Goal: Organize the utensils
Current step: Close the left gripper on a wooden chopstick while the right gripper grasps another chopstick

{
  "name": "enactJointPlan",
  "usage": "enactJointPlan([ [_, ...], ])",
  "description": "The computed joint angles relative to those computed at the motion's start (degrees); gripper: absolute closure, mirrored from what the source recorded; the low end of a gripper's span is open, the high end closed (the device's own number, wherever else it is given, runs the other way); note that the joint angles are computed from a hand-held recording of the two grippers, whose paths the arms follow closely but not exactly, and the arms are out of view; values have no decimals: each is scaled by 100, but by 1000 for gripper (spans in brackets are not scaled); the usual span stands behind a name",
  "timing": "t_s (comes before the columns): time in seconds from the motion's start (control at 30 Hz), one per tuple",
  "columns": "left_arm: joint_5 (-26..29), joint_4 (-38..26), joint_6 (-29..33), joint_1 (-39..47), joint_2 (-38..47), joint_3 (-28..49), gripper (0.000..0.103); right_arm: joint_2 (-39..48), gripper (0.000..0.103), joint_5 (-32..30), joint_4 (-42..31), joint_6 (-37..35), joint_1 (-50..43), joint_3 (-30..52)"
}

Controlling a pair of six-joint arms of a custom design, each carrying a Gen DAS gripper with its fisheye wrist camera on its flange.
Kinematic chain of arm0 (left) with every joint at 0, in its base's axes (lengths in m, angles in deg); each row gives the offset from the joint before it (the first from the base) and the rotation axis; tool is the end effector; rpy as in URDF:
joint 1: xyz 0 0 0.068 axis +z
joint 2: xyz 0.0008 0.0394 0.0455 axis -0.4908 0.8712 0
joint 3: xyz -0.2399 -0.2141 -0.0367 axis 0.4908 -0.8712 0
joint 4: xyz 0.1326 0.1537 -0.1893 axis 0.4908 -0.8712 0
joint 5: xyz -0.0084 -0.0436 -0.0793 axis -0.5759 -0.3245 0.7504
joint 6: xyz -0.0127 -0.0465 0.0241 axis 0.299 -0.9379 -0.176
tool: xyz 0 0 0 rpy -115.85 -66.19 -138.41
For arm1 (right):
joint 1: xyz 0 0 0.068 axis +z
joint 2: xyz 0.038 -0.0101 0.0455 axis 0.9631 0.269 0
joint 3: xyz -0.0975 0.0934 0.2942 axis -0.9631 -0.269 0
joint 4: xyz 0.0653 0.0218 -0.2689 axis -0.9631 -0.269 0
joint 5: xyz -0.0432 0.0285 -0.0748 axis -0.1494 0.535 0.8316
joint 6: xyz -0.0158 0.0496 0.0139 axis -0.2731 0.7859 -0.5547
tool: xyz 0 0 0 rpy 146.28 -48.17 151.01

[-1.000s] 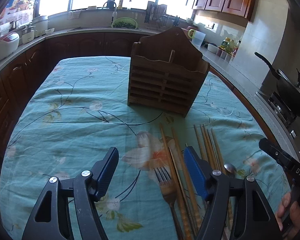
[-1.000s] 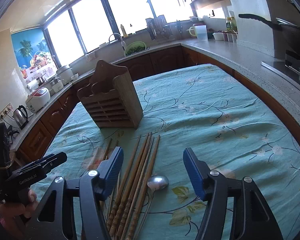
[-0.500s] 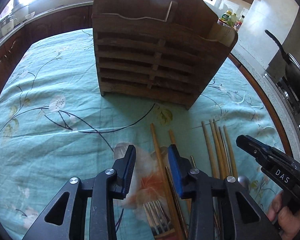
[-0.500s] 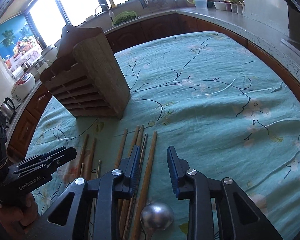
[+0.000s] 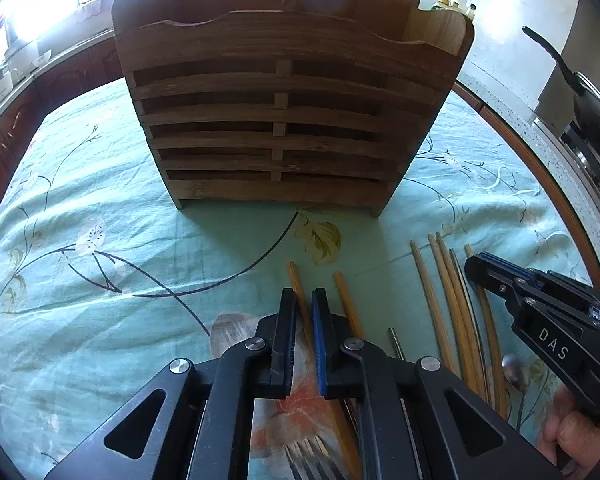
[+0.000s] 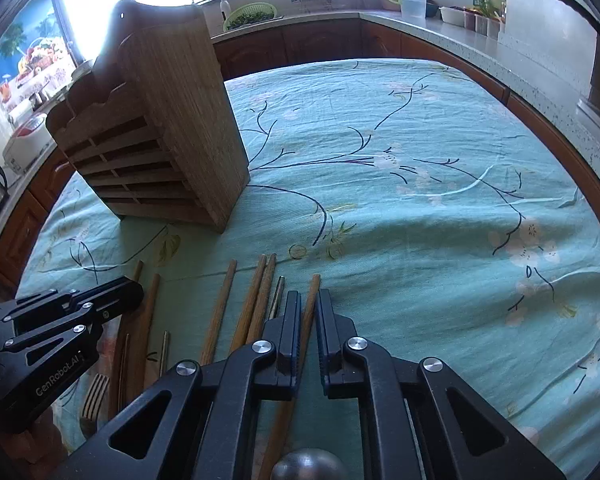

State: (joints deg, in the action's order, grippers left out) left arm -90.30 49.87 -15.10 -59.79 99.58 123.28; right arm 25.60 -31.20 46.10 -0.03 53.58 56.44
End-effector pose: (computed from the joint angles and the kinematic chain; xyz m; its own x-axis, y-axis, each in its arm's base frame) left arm 0.2920 -0.1599 0.2347 -0.8659 -0.1125 -0.4873 -0.1121 0.9932 -0.0300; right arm 0.2064 -0.0606 0.0978 -0.8437 -0.1278 -0.5214 -0.2783 0.9347 0.2212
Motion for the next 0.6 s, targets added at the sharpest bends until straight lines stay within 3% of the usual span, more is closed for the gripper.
enactJointPlan([
  [0.17,62,-2,-120,6,-800,-322,97,-397,97,-814,-1077,-593,-794,209],
  [0.37,-43,-339,-362,-264,-1947,-413,98,-1680,97,-1395,-2572,-1028,-1176,504],
  [0.53,485,-1248,575,842,-2533,690,100,-2381,98,-2015,-3980,-1740,-1710,945],
  [0.6,1007,-1563,1060,1548,-2541,1269,100,-2567,98,-2252,-4484,-1991,-1890,1144],
])
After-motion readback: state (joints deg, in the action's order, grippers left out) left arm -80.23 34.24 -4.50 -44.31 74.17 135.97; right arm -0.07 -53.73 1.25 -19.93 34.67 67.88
